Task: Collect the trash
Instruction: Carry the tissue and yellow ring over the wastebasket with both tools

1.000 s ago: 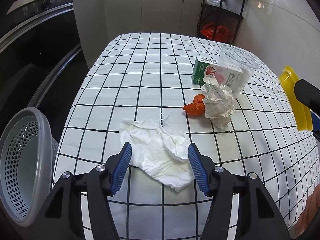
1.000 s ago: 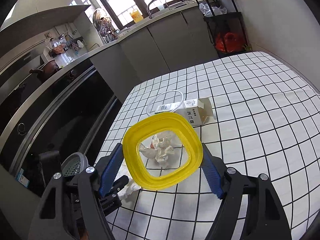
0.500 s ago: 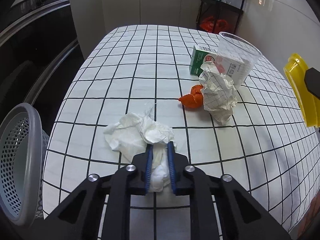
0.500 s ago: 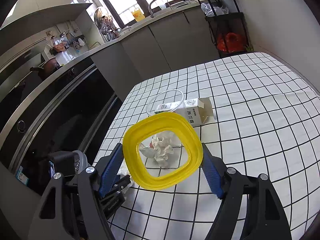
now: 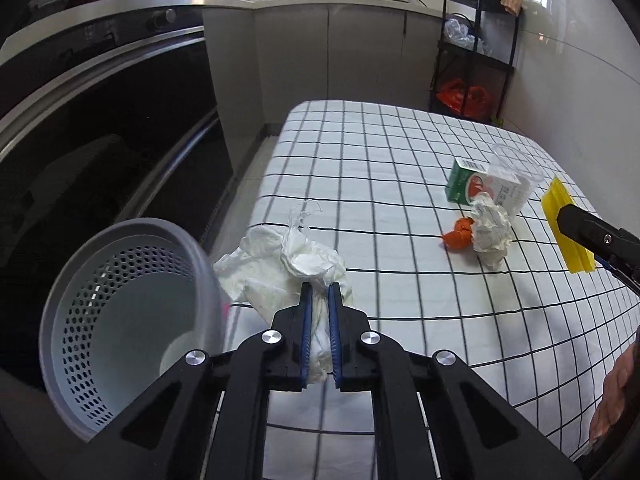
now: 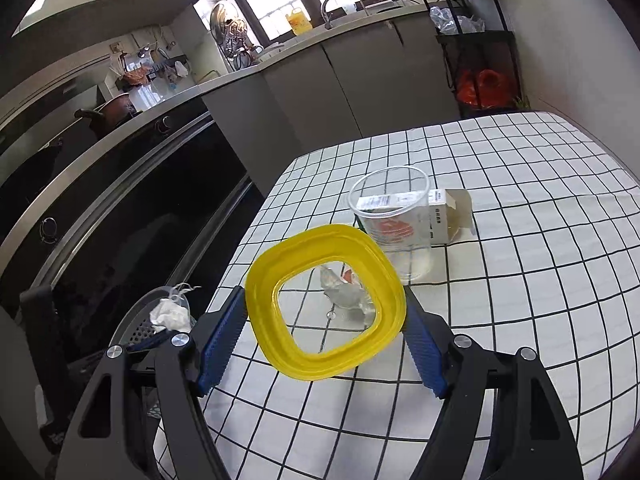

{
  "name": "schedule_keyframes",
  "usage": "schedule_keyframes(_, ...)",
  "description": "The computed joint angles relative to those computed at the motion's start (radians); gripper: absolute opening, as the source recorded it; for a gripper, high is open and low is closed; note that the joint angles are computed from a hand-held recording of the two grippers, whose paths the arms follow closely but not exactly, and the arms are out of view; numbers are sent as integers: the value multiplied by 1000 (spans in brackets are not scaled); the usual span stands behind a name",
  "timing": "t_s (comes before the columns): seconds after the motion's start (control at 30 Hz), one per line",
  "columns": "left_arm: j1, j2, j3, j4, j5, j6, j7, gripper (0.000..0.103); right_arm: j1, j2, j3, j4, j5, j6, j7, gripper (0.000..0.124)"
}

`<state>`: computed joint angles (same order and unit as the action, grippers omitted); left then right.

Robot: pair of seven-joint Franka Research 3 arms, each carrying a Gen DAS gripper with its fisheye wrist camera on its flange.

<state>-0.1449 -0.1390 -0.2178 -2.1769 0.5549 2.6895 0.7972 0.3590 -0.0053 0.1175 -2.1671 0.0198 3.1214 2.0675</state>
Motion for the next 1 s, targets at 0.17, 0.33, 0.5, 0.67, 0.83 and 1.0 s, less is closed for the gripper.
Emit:
schedule_keyframes(0.17,52,-83,23,-66,44,-12,-29,9,31,45,1,57,-71,-23,57,73)
schedule_keyframes(0.33,115,-125,34,-116,76,-2,-59,9,86,116,11,144,-16,-22,-10,73)
schedule_keyframes(0.5,166,-148,46,-154,92,14,-94,9,107,200,65,264,116,-59,-190,73)
schedule_keyframes(0.67,198,-165,71,-186,73,25,-85,9,169,299,56,422,144,-159,-296,73)
schedule_keyframes(0.83,228,-156,83,-199,58,13,-79,9,227,401,38,577,126,-254,-340,73)
schedule_keyframes(1.0,241,-148,103,-207,10,11,-52,9,262,514,35,753,121,-363,-383,73)
